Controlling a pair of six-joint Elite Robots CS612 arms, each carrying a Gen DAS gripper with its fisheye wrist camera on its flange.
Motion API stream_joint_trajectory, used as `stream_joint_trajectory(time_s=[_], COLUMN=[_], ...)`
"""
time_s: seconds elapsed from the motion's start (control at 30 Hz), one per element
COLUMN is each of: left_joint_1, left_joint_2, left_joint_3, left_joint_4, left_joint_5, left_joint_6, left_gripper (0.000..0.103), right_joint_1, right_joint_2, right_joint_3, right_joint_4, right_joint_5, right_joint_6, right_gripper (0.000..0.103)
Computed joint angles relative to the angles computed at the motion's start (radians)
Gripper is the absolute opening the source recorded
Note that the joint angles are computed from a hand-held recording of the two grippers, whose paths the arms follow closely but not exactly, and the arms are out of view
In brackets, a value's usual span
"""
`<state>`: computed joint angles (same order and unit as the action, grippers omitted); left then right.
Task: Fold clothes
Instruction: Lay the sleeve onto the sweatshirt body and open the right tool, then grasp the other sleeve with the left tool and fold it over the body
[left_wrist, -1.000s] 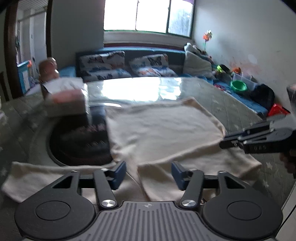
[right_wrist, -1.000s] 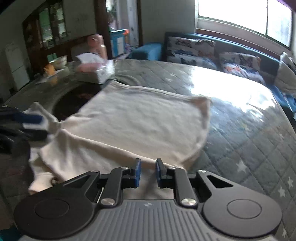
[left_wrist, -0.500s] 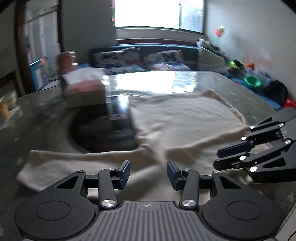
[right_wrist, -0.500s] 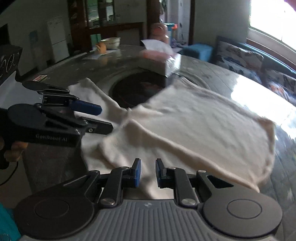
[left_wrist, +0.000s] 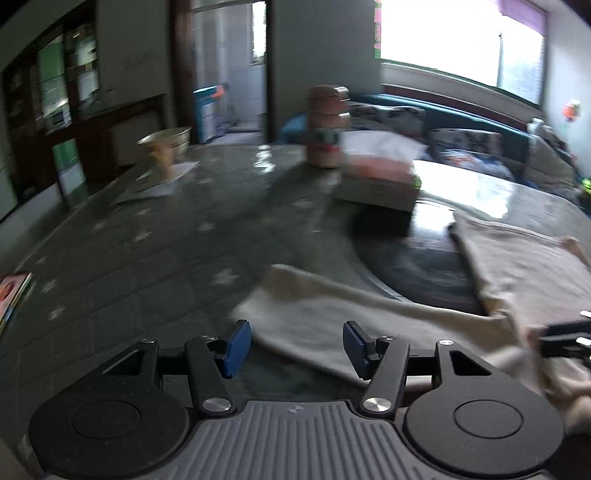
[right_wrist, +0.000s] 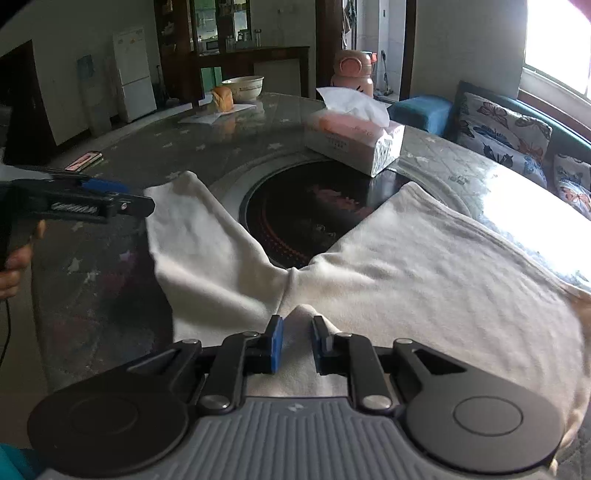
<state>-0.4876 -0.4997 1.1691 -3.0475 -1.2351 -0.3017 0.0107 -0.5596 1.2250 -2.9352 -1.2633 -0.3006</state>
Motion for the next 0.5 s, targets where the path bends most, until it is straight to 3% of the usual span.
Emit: stream_joint_trajectory(time_s=[0.13, 0.37, 0.43, 0.5], left_joint_1=[0.011, 0.026, 0.024, 0.022], left_joint_2=[0.017, 0.041, 0.047, 0.05], left_joint_3=[-0.034, -0.081, -0.089, -0.094], left_joint_4=[0.054, 0.109, 0.108, 0.107], left_joint_5=[0.028, 0.006, 0.017, 0.031], left_joint_6=[-0.062, -0.125, -0.113, -0.112], left_gripper=[0.059, 0.054, 0.049, 0.037], right_joint_1=[0.0, -0.003, -0.005, -0.007], right_joint_2=[-0.014, -0.033, -0.04, -0.045], right_joint_3=[0.019, 0.055, 0.067, 0.08], right_joint_4=[-0.006, -0.038, -0.053, -0.068], right_joint_5=[0.007, 0.024, 0.025, 0.024], right_joint_6=[-0.012, -0.006, -0.001, 0.008], right_gripper=[0.016, 0.017, 0.018, 0.024])
